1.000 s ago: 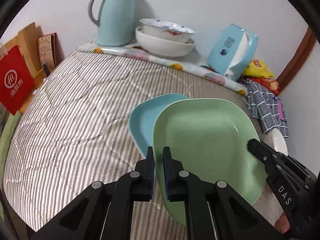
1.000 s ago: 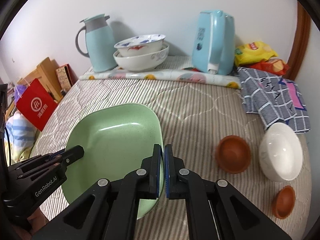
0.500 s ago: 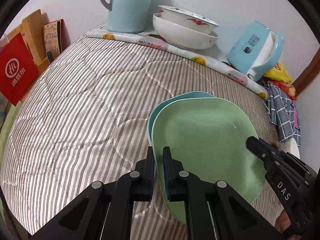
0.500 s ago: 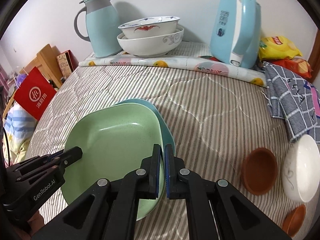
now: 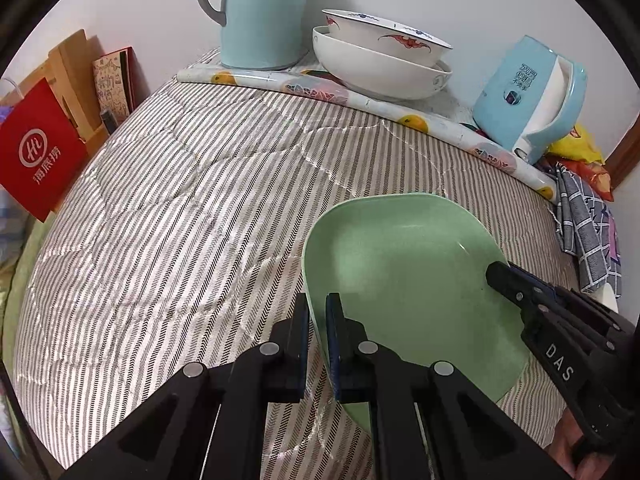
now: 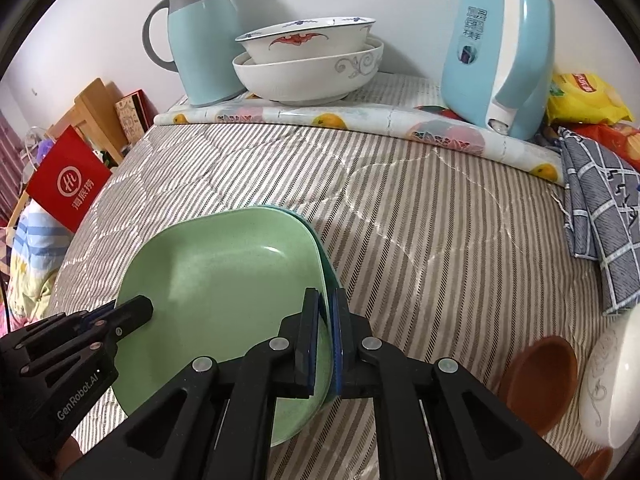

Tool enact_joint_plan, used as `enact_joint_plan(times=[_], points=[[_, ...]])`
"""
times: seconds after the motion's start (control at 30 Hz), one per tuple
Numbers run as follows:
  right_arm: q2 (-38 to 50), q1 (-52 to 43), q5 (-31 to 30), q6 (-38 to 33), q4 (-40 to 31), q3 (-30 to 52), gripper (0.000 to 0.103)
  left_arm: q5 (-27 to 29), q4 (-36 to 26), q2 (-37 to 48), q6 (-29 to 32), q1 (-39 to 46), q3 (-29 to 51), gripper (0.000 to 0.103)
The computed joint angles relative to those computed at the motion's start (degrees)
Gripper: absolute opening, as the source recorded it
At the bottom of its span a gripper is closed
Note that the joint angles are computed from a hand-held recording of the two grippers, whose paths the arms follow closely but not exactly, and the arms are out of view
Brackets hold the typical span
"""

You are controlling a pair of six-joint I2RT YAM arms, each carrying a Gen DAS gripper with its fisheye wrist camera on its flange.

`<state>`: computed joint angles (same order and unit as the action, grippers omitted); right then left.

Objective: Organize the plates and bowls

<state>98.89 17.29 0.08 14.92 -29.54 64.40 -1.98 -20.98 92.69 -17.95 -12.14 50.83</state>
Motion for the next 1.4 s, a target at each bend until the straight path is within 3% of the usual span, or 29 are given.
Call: enact_joint_plan(times=[0.17,0.3,0.37,0.43,0.53,1.1,1.4], points=[[0.5,-0.3,-0.5,-1.7,0.1,0.5,0.007,0.2,-0.6,0.2,0.1,-0.1,0.4,0.012],[-0.3,-0.7,-1.1,-2.0,0.7,-0.2,0.008,3.3,-0.8,0.1,-0.3,0.5,0.2,0.028],[-0.9,-1.1,-1.9,-1.6,0.5,-0.7,0.012,2.3,-0.5,-0.7,-0.4,-0.1,-0.5,0.036],[-2.0,-1.0,-1.8,-1.2,0.3,-1.2,0.026,2.1,-0.2,-1.6,-0.1,-0.6,-1.1,0.048],[-4.8,-0.3,1.8,-1.0,0.6,-2.8,0.035,1.9,0.3,-3.5,0.3,-1.1,-2.0,0.056],[-23.2,-6.0,1.9,0.6,-5.1,-11.8,0.037,-0.8,-3.2,-12.0,-2.5,-9.1,-3.9,0.057],[-40.6,-20.0,0.7,-5.3,-14.2,-16.0,0.052,-6.0,-4.8,-13.5,-8.3,-19.6,-2.2,0.057]])
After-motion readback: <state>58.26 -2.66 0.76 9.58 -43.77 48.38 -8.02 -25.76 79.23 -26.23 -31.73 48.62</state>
